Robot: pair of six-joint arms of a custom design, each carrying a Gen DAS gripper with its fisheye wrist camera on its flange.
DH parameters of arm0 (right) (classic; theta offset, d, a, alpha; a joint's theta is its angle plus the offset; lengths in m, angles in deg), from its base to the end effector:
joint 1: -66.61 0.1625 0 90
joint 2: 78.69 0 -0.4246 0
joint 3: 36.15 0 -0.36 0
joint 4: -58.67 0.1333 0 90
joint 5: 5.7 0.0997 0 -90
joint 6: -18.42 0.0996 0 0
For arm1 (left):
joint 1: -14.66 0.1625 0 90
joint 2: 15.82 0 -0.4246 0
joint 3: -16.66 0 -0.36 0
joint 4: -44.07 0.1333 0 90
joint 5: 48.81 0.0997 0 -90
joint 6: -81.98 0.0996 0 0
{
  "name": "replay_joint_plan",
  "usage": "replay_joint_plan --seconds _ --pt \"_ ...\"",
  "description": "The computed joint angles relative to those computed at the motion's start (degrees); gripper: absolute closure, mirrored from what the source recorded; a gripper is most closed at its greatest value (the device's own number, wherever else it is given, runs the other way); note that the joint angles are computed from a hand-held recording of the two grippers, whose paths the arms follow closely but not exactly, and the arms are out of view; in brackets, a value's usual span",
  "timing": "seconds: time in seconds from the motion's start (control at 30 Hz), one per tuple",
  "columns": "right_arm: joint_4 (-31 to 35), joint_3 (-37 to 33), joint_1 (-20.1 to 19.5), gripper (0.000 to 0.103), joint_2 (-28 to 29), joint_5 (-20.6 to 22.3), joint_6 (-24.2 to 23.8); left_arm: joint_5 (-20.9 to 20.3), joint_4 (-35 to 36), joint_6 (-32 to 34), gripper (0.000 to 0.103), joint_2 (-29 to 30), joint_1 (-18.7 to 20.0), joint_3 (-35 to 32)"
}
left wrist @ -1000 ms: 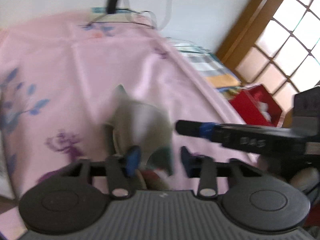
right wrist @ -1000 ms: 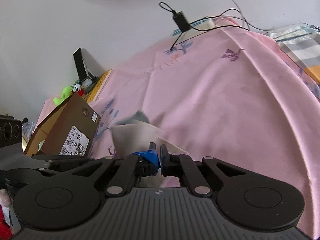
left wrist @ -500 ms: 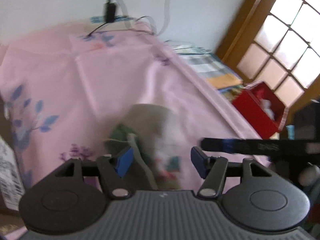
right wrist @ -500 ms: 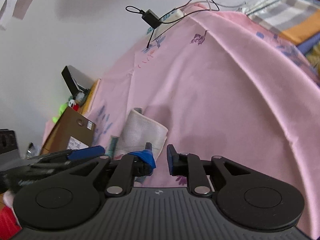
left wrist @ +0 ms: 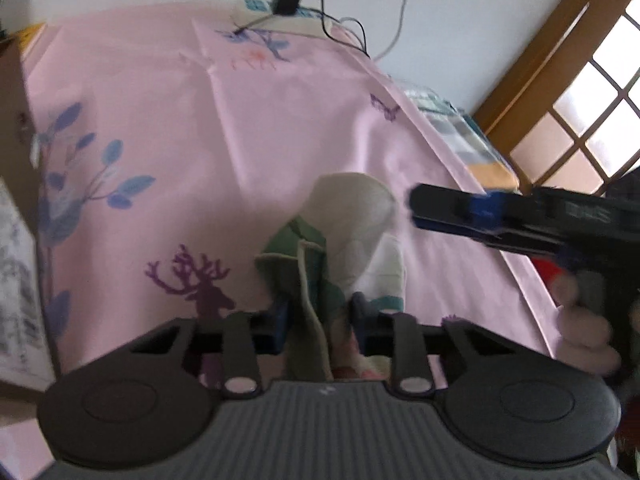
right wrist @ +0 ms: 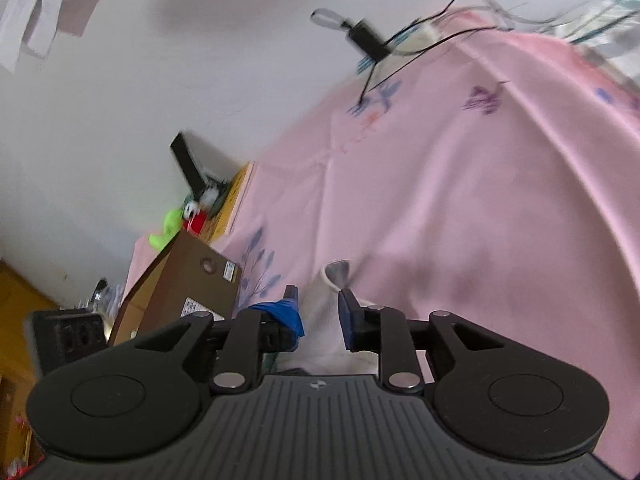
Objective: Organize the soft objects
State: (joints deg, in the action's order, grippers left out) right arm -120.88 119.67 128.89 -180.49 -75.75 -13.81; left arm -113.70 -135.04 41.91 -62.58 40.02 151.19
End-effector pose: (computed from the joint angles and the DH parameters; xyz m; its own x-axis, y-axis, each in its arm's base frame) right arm 0.0270 -0.3082 0.2686 -0.9838 -0.1628 0.0750 -0.1728 0.7490 -0.6397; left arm -0.2923 -0.3328 0.0243 -0.8852 0.3473 -0.3096 0.4359 0.8517 -0.2910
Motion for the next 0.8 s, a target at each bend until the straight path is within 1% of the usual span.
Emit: replay_joint_plan --seconds 0.03,0.07,0.13,0.17,0.2,0.27,0.33,0.37,0.43,0.47,0.53,0.57,0.67,0.7,0.77,0.8 --pt "0.3 -1.4 1.5 0.097 2.1 -1.2 0.1 0.4 -0.2 -0.5 0.085 -0.5 -0.3 0.6" --pt "0.7 -2.8 2.8 0.097 3.9 -2.2 0.1 0.7 -0.3 -1.2 0.089 -1.2 -0.6 1.3" --pt "1.4 -4.6 4.7 0.097 6.2 -3.6 -0.3 1.1 -0.5 -2.3 0.091 -2.6 -1.3 2.6" --pt "2.7 -5.3 5.3 0.096 6.8 -3.6 -0.4 1.3 -0.5 -2.9 0.092 -3.2 -1.7 3.0" --pt "4.7 -5.9 5.6 0.096 6.8 -3.0 -0.7 1.8 -0.7 -3.6 0.096 -4.0 -2.3 3.8" --pt "8.8 -6.8 6.4 0.096 6.6 -2.3 -1.7 3.1 -1.1 -4.8 0.097 -6.0 -3.6 5.2" --pt "9.1 -6.3 6.7 0.096 6.5 -1.6 -1.8 5.0 -1.4 -5.6 0.098 -8.1 -4.9 6.2" --pt "9.2 -6.1 6.5 0.096 6.4 -1.0 -1.0 6.1 -0.7 -6.0 0.098 -9.2 -5.5 6.5" --pt "8.8 -5.0 4.9 0.096 5.3 1.6 1.7 7.5 -1.4 -6.6 0.099 -10.9 -6.1 6.9" --pt "8.8 -4.4 3.6 0.096 4.3 3.7 3.1 8.1 -2.7 -6.8 0.099 -11.9 -6.5 7.4" --pt "11.5 -3.1 0.8 0.095 1.0 8.1 4.6 9.3 -3.9 -7.2 0.099 -13.0 -7.2 7.6" --pt "13.4 -2.7 0.1 0.095 -0.7 9.4 4.5 9.8 -4.2 -7.2 0.099 -13.7 -7.5 7.7" --pt "15.0 -1.3 -0.3 0.095 -4.3 10.2 5.2 10.8 -4.2 -7.0 0.099 -14.5 -8.0 7.2" --pt "16.7 -0.9 -1.3 0.095 -6.1 10.7 5.3 11.2 -4.1 -7.0 0.099 -14.9 -8.2 7.2" --pt "21.6 -0.3 -4.0 0.095 -10.4 11.9 5.0 11.9 -4.0 -7.1 0.099 -15.6 -8.9 7.3" --pt "26.8 -0.4 -5.6 0.095 -13.2 12.4 3.1 12.0 -4.2 -7.1 0.099 -15.8 -9.0 7.3"
